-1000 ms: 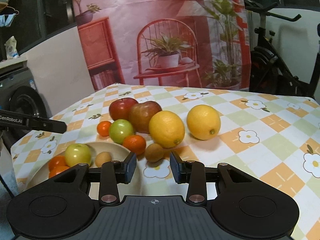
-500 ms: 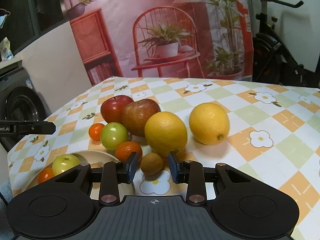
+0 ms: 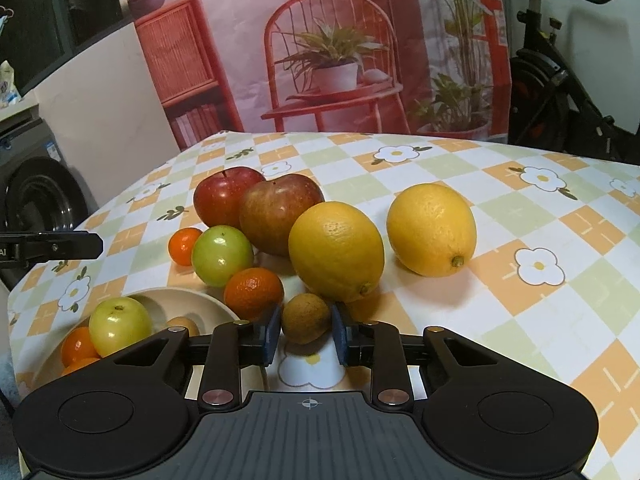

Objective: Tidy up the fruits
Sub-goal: 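Grasp a tangerine with left gripper while right gripper grasps another kiwi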

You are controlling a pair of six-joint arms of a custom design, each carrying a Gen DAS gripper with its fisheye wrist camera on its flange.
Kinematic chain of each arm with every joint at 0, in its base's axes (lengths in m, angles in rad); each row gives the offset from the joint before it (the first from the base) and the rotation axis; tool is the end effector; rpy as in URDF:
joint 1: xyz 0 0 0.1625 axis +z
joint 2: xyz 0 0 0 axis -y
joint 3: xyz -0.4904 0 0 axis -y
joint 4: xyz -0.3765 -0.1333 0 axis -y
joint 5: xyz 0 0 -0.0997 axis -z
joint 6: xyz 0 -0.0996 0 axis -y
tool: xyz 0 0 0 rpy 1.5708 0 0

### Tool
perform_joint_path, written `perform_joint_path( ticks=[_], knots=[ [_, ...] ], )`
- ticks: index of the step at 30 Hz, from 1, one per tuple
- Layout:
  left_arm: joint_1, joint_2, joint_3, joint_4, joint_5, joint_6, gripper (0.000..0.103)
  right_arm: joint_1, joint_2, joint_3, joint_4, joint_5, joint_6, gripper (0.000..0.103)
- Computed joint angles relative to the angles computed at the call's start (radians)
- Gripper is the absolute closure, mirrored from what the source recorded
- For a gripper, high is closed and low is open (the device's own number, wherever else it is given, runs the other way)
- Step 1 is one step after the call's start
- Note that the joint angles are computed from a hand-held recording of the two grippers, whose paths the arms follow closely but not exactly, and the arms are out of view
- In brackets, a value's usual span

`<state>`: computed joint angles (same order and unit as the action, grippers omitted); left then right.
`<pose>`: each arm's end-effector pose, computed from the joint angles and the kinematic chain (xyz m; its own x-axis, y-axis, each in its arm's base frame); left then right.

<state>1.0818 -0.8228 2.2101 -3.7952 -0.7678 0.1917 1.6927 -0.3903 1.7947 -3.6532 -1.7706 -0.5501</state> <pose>-0.0635 -0.5557 0.1795 -0.7884 -0.0302 -0.6144 0.4734 0.6080 -0.6373 0.1923 -0.6361 -0.0357 -0.7927 -0.4004 0.4597 -0.5972 0.6613 -0.4539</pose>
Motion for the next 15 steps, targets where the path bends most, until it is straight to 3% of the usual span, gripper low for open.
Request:
perform_joint_path(
  ticks=[15],
  knots=[
    [0.01,-0.016,-0.021,0.052,-0.013,-0.012,0.061,-0.011,-0.016,0.06,-0.108,0.029,-0.037,0.078]
  ],
)
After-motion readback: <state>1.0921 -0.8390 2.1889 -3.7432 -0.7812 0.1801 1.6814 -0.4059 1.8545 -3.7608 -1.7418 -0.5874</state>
